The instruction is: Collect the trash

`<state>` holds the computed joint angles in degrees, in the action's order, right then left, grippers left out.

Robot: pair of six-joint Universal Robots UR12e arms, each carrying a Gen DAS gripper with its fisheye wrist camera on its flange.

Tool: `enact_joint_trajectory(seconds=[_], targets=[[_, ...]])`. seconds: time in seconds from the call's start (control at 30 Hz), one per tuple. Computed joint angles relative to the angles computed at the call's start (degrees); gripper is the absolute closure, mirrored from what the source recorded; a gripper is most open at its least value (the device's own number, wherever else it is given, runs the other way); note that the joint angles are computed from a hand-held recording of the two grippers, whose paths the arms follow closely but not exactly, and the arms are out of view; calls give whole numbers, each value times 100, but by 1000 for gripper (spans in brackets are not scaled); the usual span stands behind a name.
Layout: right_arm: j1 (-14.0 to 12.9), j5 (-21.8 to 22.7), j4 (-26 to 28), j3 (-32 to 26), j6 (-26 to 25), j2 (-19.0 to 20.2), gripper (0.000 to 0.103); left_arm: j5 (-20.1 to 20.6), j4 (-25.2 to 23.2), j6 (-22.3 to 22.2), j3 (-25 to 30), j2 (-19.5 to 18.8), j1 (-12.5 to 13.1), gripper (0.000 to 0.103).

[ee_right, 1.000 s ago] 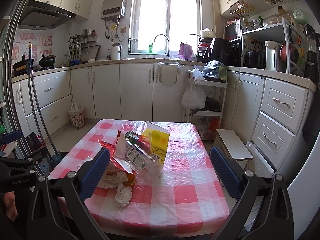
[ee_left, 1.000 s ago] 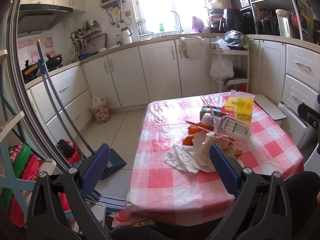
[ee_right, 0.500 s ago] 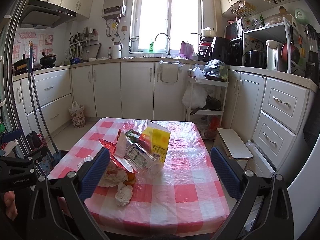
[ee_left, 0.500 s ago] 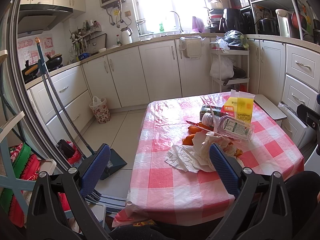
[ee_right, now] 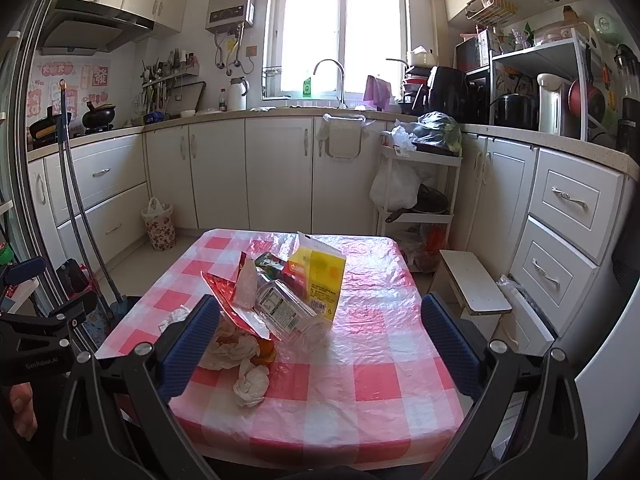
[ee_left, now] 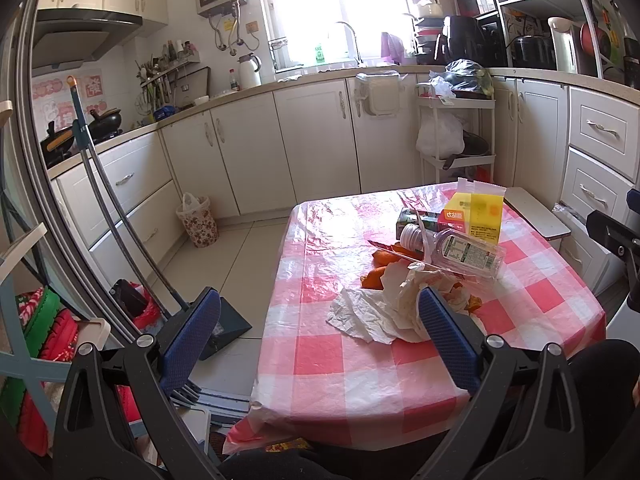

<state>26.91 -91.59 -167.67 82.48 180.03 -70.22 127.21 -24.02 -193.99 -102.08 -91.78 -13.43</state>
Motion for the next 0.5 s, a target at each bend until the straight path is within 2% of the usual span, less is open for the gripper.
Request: enact_joint_trajectory(seconds=[0.3, 0.37, 0.43, 0.5], targets=[[-41, 168, 252, -61, 53, -2, 6, -47, -30, -14, 8, -5, 13, 7], [-82, 392, 548, -153, 22, 11, 6, -125, -142, -64, 17, 15, 37, 7], [-166, 827, 1090, -356, -85, 58, 6, -257, -350, -142, 42, 46, 86, 7], [-205, 1031, 1185, -444, -189, 100, 6, -288, -582, -148, 77, 65, 125, 7]])
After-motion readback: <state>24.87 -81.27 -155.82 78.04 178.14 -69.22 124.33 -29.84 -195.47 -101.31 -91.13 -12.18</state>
